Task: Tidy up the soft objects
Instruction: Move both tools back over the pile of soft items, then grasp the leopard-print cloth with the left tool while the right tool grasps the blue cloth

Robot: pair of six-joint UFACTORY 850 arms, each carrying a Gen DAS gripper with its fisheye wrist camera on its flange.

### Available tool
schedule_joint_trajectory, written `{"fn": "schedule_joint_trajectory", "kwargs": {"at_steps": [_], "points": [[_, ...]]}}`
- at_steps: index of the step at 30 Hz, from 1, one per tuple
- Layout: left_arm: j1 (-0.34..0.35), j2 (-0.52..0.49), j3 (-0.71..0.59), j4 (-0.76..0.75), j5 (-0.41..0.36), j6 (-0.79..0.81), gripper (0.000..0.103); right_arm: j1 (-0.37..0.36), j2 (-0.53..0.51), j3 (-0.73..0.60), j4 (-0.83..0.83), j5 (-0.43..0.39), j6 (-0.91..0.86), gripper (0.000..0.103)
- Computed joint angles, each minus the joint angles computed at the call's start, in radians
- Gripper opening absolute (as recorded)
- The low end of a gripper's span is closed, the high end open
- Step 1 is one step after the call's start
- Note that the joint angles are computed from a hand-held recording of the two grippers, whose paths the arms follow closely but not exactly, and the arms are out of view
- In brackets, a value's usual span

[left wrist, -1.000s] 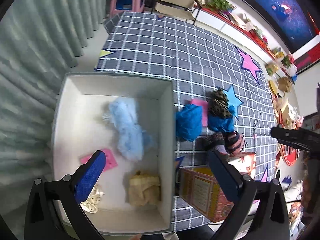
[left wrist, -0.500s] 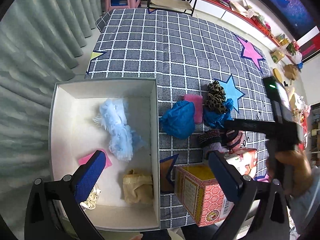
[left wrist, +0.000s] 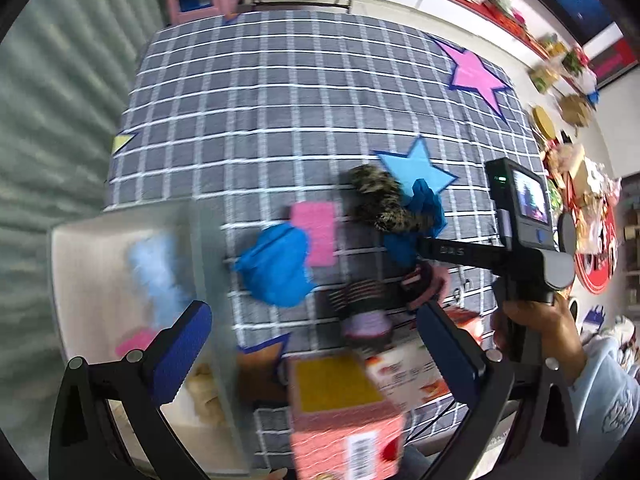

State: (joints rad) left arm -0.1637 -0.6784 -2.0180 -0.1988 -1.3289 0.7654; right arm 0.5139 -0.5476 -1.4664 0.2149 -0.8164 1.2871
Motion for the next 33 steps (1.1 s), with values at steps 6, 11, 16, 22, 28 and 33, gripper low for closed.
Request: {"fn": "schedule_joint_trajectory", "kwargs": {"at_steps": [6, 11, 16, 22, 28, 33], "points": [[-0.060, 0.005, 0.016, 0.017, 0.000, -0.040, 0.103, -0.005, 0.204, 0.278, -0.063, -0.035, 0.239, 0.102], [-0.091, -0.010, 0.009, 0.042, 0.007, -0.101, 0.103, 0.019, 0.356, 0.422, -0.123, 0.060, 0.396, 0.102], [-0.104, -0.008, 0.018, 0.063, 0.021, -0.143, 0.103, 0.002, 0.315, 0.350, -0.129, 0.175, 0.263, 0.102], [-0.125, -0.011, 0.028, 0.102, 0.047, -0.196, 0.103, 0.003, 0.117, 0.158, -0.109, -0.025, 0.029, 0.102], [-0.178, -0.006, 0.085, 0.132, 0.079, -0.215, 0.103, 0.029, 0.267, 0.378, -0.122, -0.063, 0.206, 0.102], [-0.220, -0.011, 0.133, 0.166, 0.130, -0.253, 0.103, 0.053, 0.529, 0.629, -0.143, 0.017, 0.410, 0.102]]}}
